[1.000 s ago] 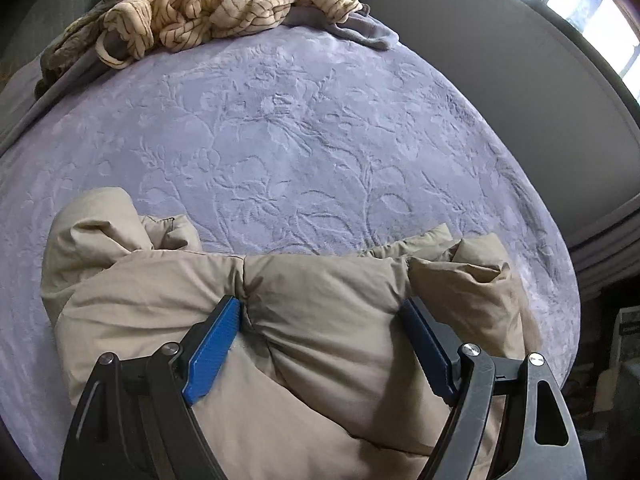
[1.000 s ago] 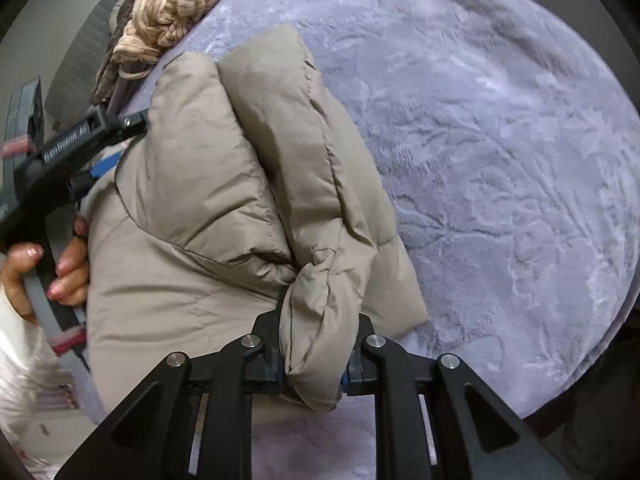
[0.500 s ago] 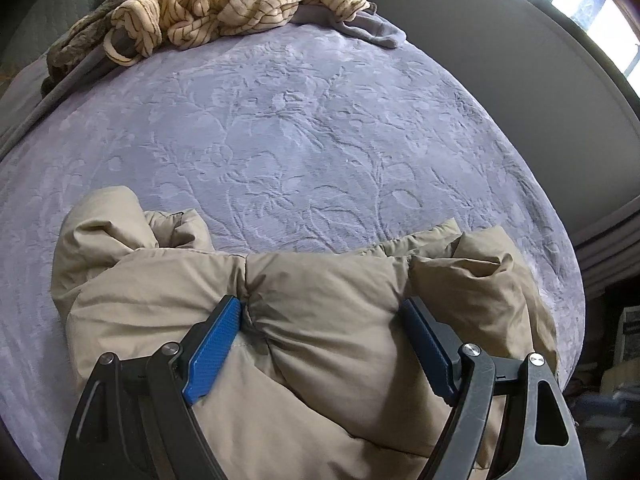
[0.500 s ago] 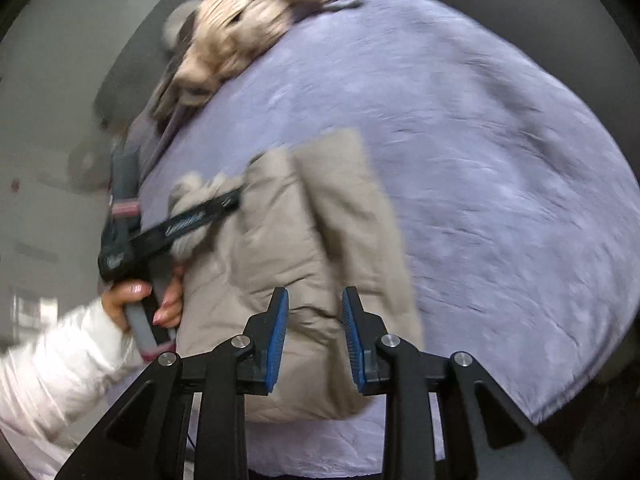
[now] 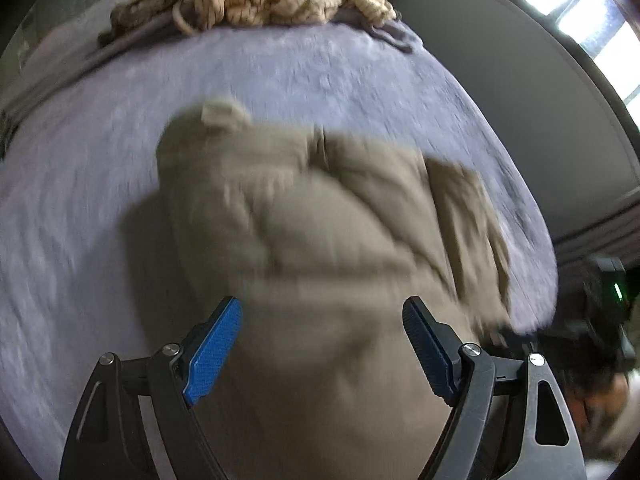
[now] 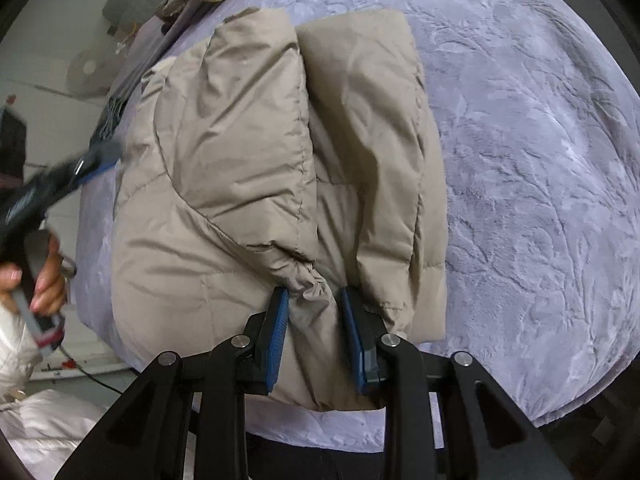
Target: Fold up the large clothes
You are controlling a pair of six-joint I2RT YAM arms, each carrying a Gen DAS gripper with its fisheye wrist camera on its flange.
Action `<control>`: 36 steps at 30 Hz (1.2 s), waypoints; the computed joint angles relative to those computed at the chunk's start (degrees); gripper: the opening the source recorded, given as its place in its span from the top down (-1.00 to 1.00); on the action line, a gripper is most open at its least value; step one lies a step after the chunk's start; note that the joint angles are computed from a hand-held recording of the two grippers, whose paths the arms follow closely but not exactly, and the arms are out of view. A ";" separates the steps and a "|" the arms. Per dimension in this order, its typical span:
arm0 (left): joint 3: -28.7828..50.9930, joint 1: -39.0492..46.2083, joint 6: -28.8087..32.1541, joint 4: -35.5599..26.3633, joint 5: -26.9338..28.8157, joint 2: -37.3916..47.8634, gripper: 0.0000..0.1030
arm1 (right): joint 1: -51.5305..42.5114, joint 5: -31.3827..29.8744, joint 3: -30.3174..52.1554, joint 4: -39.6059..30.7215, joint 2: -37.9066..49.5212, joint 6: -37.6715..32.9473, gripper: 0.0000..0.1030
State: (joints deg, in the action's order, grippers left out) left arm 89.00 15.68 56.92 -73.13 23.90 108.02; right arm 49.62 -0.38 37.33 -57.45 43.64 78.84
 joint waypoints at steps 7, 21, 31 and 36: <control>-11.56 6.04 1.84 2.16 -4.56 -3.47 -0.74 | -1.45 -4.11 -3.90 3.61 0.04 -2.62 0.42; -13.23 8.05 3.40 3.09 -4.31 -3.56 -0.76 | -0.60 -1.76 3.06 1.60 10.24 -0.55 0.35; -12.85 10.46 9.09 2.64 -3.90 -6.59 -0.76 | 10.61 10.54 14.86 -5.67 17.43 14.22 -0.15; -10.34 13.24 12.24 1.40 -4.00 -5.41 -1.00 | 14.43 14.23 20.50 -9.33 21.94 20.30 -0.15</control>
